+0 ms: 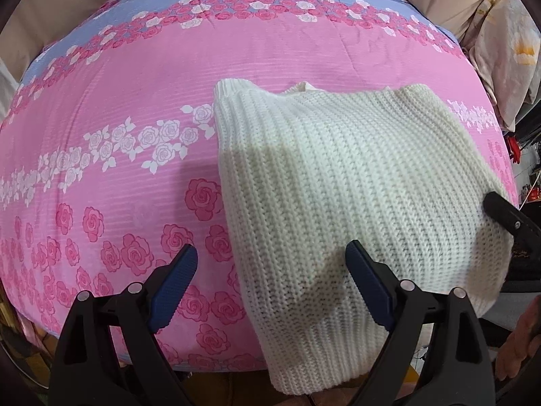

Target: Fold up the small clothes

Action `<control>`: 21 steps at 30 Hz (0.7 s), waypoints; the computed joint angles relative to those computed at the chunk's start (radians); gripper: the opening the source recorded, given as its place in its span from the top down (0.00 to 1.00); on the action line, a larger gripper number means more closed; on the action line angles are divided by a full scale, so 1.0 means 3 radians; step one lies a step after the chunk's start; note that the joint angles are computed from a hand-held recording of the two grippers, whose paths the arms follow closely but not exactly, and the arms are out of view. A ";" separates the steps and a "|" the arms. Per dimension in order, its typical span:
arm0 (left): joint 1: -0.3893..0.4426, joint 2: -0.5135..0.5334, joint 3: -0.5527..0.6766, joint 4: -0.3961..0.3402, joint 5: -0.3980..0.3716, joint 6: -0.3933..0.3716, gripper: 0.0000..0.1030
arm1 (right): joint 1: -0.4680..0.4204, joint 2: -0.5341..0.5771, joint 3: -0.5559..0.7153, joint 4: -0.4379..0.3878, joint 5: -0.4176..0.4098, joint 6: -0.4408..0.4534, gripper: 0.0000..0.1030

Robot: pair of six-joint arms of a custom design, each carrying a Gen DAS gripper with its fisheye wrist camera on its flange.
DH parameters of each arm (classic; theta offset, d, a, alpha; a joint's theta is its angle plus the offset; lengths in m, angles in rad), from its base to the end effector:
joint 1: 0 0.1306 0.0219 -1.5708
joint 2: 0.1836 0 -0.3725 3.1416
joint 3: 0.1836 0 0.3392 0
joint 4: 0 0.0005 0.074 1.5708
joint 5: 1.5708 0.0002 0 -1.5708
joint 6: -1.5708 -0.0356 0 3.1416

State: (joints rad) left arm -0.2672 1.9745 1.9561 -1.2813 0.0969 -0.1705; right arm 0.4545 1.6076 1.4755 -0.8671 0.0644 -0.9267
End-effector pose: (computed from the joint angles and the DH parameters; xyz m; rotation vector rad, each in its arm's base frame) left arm 0.5744 -0.1613 0.3290 0.6420 2.7988 -0.1580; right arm 0.4493 0.2164 0.3572 0.6391 2.5500 0.4267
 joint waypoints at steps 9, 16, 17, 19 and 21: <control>-0.0001 0.0001 -0.0010 -0.0004 -0.0039 0.0044 0.16 | -0.0116 0.0110 -0.0252 0.0067 -0.0294 -0.0139 0.75; 0.0013 0.0025 0.0041 -0.0025 -0.0011 0.0101 0.15 | -0.0116 0.0106 -0.0093 -0.0142 -0.0169 -0.0019 0.42; 0.0018 0.0032 0.0050 -0.0032 0.0011 0.0110 0.15 | -0.0112 0.0113 -0.0091 -0.0151 -0.0175 -0.0031 0.41; 0.0028 0.0058 0.0077 -0.0063 0.0058 0.0152 0.14 | -0.0110 0.0137 -0.0103 -0.0139 -0.0216 -0.0052 0.39; 0.0051 0.0095 0.0118 -0.0107 0.0149 0.0193 0.14 | -0.0104 0.0168 -0.0115 -0.0108 -0.0262 -0.0058 0.35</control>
